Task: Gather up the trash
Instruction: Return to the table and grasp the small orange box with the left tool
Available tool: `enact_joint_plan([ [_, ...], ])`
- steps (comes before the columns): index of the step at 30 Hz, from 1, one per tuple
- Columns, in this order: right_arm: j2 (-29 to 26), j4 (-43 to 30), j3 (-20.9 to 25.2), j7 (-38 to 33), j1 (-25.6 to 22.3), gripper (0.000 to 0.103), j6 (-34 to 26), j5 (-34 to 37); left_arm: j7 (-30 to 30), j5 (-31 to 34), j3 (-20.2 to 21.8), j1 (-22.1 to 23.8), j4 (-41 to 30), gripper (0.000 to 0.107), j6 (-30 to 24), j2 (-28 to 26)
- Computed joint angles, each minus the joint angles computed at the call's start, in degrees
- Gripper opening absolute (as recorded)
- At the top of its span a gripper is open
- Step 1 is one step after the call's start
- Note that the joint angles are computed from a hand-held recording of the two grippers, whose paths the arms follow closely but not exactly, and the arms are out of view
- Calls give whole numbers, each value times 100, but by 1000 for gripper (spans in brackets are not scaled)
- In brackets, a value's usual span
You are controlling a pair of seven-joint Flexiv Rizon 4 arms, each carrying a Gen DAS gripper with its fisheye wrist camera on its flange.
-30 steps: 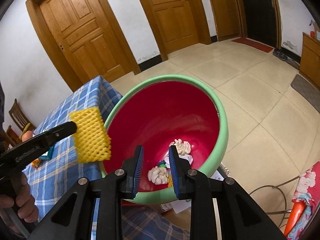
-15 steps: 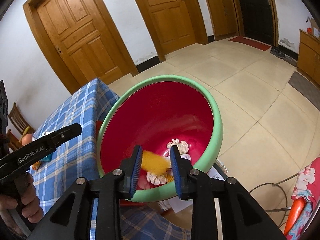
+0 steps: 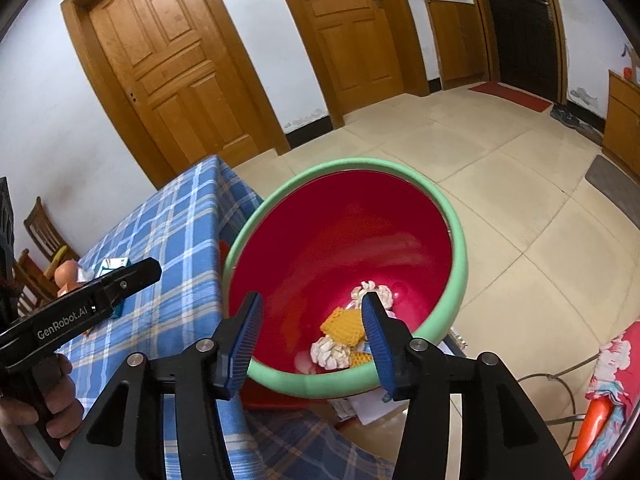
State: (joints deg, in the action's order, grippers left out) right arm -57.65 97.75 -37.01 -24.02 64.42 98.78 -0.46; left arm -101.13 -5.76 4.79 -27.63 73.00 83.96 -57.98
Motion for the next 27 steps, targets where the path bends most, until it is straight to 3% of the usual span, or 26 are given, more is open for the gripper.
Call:
enact_joint_plan([
  [16,-14,-516,255,-154,-98,56,-137,-361,-590,-118,621,-20,1180,56,615,580],
  [27,-129,-1288,776,-145,-493,57,-466,-977,-781,-384,1038,-28,1787,56,980,832],
])
